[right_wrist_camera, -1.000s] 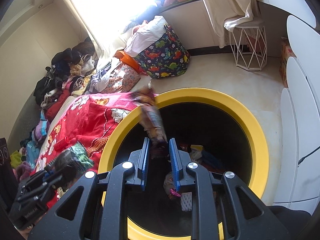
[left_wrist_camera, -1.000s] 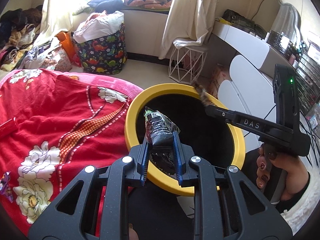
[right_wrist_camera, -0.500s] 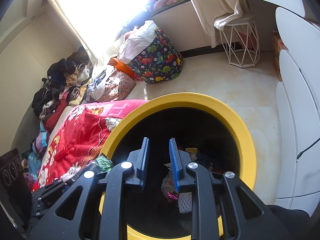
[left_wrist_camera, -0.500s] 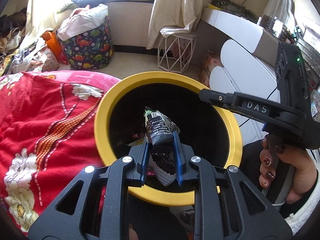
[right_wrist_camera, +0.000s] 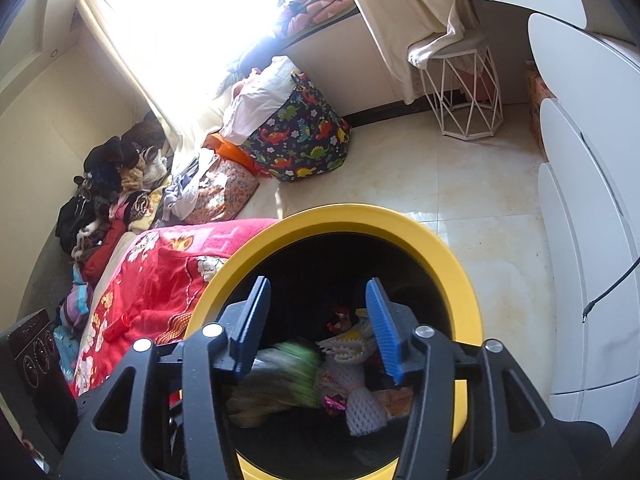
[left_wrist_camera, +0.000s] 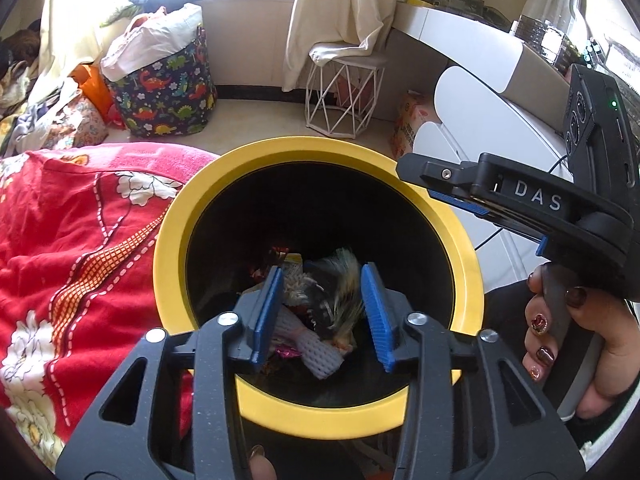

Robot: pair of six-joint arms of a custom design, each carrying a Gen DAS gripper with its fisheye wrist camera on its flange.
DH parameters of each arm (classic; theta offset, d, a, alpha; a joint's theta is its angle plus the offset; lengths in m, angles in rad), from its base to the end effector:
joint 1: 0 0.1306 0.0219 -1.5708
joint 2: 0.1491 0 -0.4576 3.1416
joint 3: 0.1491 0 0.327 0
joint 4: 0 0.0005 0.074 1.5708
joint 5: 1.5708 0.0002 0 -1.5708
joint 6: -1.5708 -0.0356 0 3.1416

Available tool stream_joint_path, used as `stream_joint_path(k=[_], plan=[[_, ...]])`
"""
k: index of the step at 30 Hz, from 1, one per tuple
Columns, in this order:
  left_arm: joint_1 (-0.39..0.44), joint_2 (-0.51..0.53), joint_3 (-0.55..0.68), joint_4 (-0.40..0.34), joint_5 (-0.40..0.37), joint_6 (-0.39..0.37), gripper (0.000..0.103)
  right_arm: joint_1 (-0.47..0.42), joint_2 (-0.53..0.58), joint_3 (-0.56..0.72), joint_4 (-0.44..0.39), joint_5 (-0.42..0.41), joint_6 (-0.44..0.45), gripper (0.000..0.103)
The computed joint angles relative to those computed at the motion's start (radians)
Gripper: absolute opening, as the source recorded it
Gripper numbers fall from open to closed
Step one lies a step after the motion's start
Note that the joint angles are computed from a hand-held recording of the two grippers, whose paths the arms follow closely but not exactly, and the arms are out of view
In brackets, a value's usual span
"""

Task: Collect trash
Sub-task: 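Open both grippers over the bin, dropping both wrappers, then move both grippers back toward the red tube and purple wrapper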

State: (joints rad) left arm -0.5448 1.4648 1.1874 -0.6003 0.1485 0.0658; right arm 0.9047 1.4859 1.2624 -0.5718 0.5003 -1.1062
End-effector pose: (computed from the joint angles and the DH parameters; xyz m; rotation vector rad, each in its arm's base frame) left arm 0.3611 -0.2256 0.4141 0.6549 2.4004 -0.4465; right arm 0.2880 0.3380 0.4395 0.4660 2.2444 0.4742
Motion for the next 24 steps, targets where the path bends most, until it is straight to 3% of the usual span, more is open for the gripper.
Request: stream_joint_path(k=[3, 7, 11, 17, 24], plan=[[0.002, -0.007, -0.003, 0.004, -0.003, 0.008, 0.053, -0.001, -0.003, -0.005, -0.005, 0.010, -0.010, 0.055], [0.010, -0.020, -0.010, 0.021, 0.009, 0.024, 0.079, 0.003, -0.005, -0.003, -0.017, 0.036, -0.019, 0.065], [0.016, -0.038, -0.014, 0.024, 0.002, 0.031, 0.092, 0.009, -0.005, 0.003, -0.025, 0.061, -0.019, 0.075], [0.032, -0.069, -0.022, 0.032, -0.015, 0.034, 0.092, 0.017, -0.010, 0.004, -0.015, 0.096, -0.013, 0.088], [0.064, -0.103, -0.033, 0.035, -0.019, 0.041, 0.092, 0.030, -0.001, 0.021, -0.023, 0.123, 0.010, 0.092]])
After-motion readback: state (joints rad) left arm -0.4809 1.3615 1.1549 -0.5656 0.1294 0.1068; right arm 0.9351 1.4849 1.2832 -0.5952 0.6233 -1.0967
